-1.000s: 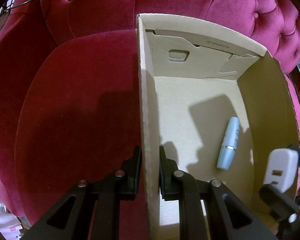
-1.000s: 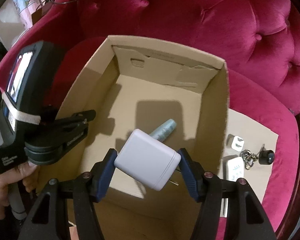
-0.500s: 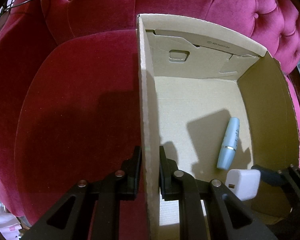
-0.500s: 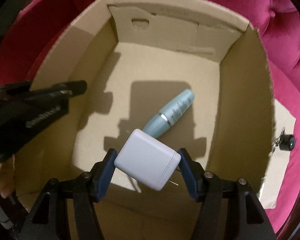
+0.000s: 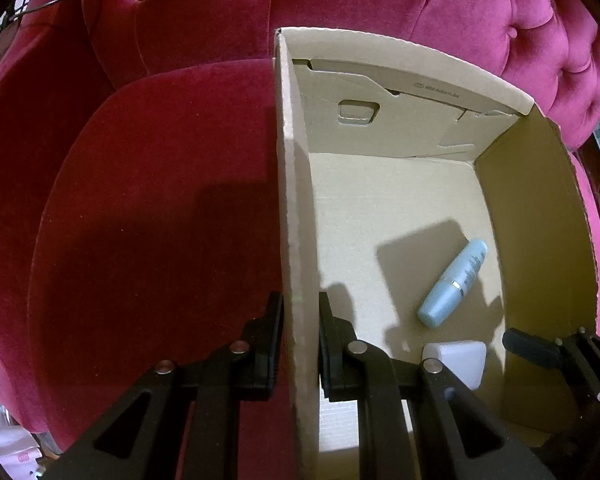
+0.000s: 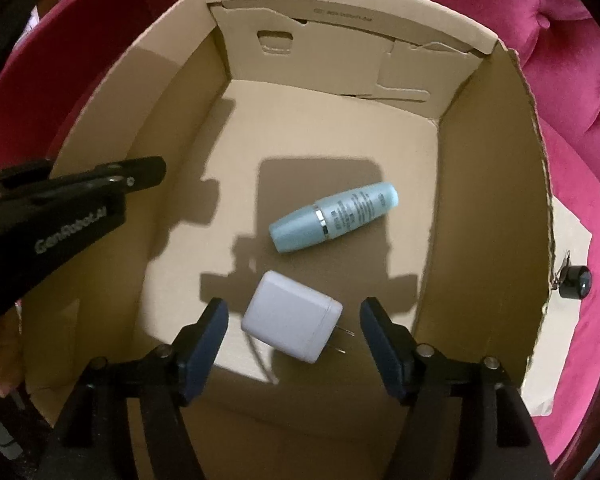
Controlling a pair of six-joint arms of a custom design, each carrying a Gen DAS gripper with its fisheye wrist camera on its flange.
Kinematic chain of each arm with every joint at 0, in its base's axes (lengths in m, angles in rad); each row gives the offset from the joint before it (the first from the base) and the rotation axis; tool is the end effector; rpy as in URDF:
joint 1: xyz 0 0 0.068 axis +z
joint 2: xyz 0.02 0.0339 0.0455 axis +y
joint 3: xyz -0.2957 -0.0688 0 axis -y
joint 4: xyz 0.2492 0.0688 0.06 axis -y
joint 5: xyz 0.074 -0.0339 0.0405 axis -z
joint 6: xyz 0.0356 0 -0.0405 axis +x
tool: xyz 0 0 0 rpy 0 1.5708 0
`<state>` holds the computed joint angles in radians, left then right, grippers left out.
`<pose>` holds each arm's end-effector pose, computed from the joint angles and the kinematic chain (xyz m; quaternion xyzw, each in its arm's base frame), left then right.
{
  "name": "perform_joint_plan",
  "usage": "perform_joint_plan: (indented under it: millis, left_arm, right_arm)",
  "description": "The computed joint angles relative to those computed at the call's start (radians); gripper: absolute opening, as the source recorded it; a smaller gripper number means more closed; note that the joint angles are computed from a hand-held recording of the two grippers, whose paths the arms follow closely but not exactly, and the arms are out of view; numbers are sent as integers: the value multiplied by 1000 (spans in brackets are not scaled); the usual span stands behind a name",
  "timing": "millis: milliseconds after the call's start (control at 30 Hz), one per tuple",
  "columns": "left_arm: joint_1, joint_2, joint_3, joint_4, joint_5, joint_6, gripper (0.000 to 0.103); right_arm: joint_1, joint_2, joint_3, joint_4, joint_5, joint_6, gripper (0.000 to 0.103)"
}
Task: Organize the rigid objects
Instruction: 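Open the right gripper to release the charger inside the box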
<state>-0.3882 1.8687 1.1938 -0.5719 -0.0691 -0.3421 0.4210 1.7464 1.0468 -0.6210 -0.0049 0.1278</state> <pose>0.3468 -0.1392 0.1835 0.0172 0.9862 -0.0257 0.1627 0.2994 0.1342 0.1839 -0.1452 0.9815 0.0361 0.1194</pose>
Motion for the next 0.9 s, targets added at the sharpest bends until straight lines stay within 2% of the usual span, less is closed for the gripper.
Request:
perform_joint_plan:
  millis: [467, 900]
  left_arm:
    - [2, 0, 4, -4, 1, 3, 17]
    - [-2, 4, 6, -3, -2, 5, 17]
  right_arm:
    - [7, -147, -19, -50, -12, 17, 72]
    - [-102, -261, 17, -148, -19, -17, 75]
